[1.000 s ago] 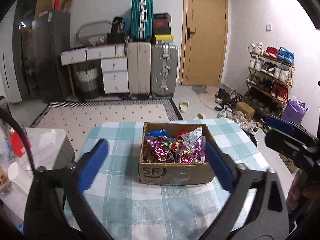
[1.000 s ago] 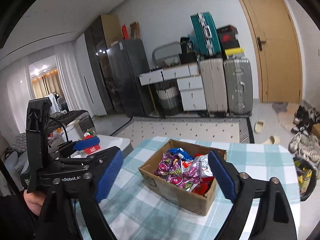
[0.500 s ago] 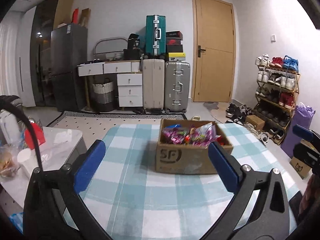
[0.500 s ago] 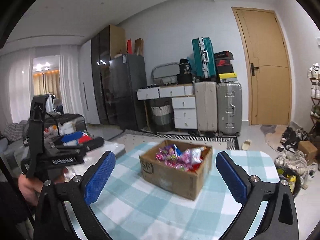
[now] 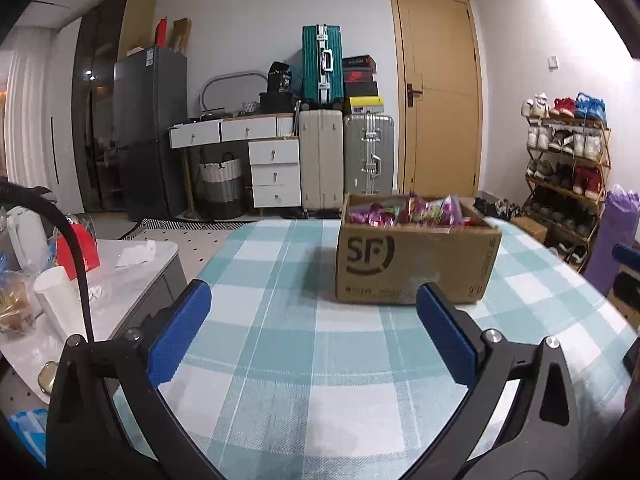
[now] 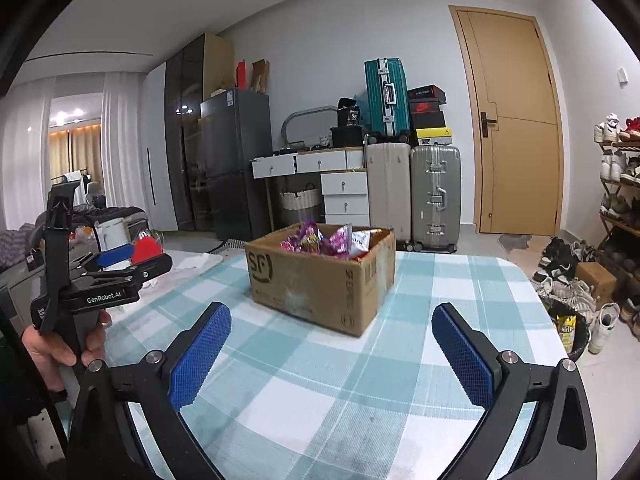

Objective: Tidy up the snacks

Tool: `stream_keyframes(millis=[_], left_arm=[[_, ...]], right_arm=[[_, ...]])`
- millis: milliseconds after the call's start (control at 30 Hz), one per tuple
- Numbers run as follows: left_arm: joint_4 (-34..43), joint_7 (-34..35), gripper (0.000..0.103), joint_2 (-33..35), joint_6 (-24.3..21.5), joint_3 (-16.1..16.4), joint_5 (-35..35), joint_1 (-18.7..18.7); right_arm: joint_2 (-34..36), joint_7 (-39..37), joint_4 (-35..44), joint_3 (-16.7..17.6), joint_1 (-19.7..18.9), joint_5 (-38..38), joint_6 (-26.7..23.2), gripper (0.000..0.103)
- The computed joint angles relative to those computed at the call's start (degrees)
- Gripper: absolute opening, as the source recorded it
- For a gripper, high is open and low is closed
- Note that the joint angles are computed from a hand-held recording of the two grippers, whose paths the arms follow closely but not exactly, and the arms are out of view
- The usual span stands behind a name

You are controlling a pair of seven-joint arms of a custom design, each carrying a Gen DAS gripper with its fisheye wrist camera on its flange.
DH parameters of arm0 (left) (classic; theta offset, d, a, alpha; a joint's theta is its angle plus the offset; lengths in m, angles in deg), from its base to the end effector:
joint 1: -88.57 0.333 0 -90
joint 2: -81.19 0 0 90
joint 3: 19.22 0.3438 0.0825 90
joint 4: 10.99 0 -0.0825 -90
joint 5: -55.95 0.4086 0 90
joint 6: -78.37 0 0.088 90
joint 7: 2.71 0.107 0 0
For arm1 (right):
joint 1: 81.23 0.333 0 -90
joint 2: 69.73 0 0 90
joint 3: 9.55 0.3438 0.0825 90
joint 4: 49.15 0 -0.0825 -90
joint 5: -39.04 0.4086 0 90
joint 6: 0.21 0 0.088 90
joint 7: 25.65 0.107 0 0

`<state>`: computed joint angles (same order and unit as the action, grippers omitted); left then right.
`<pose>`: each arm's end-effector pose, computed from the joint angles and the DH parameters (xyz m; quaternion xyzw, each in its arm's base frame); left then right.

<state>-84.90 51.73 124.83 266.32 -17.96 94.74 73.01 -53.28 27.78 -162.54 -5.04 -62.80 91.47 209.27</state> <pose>0.7742 -0.2700 0.4352 -0.4641 0.6829 -0.4555 0.3328 0.6233 0.1471 0.4677 -0.5468 0.6071 -0.3948 0.4202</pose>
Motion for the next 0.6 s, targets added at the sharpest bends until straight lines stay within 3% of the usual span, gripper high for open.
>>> stream_keyframes(millis=[100,200,333,400,500,567,600], left_arm=[[2.18,0.44,0.102,2.27,-0.98,-0.32,-0.24,0.15],[3.69,-0.11,0.102,3.81,-1.61,1.52,-0.52,-1.01],[3.64,-0.66,0.102,4.33,0.8,3.26,-0.43,-2.03],[4.23,0.04,0.102,4.56,-0.57,2.48,-0.14,-1.7],[5.01,-2.82,0.102,4.98,-1.99,5.29,-1.71,-3.34],[3.73,-7.36,0.102,4.64,0.34,11.0,-3.25,-6.35],[3.44,-8.46,0.102,4.66,1.15,12.0,-3.66,-6.78]], right_arm=[[0.69,3.08,-1.03,0.83,-1.09,-3.02,1.08,0.102],[1.76,4.48,-0.53,0.7,-1.56,-3.99,0.48,0.102],[2.45,6.08,-0.71,0.88,-1.91,-5.27,0.73,0.102],[2.22,8.4,-1.53,1.47,-2.8,-7.53,1.19,0.102],[2.02,10.84,-1.77,1.38,-3.43,-8.36,0.26,0.102],[2.42,8.26,-0.65,-0.41,-1.3,-3.13,1.61,0.102],[2.54,8.24,-0.46,-0.46,-1.22,-2.15,2.18,0.102]])
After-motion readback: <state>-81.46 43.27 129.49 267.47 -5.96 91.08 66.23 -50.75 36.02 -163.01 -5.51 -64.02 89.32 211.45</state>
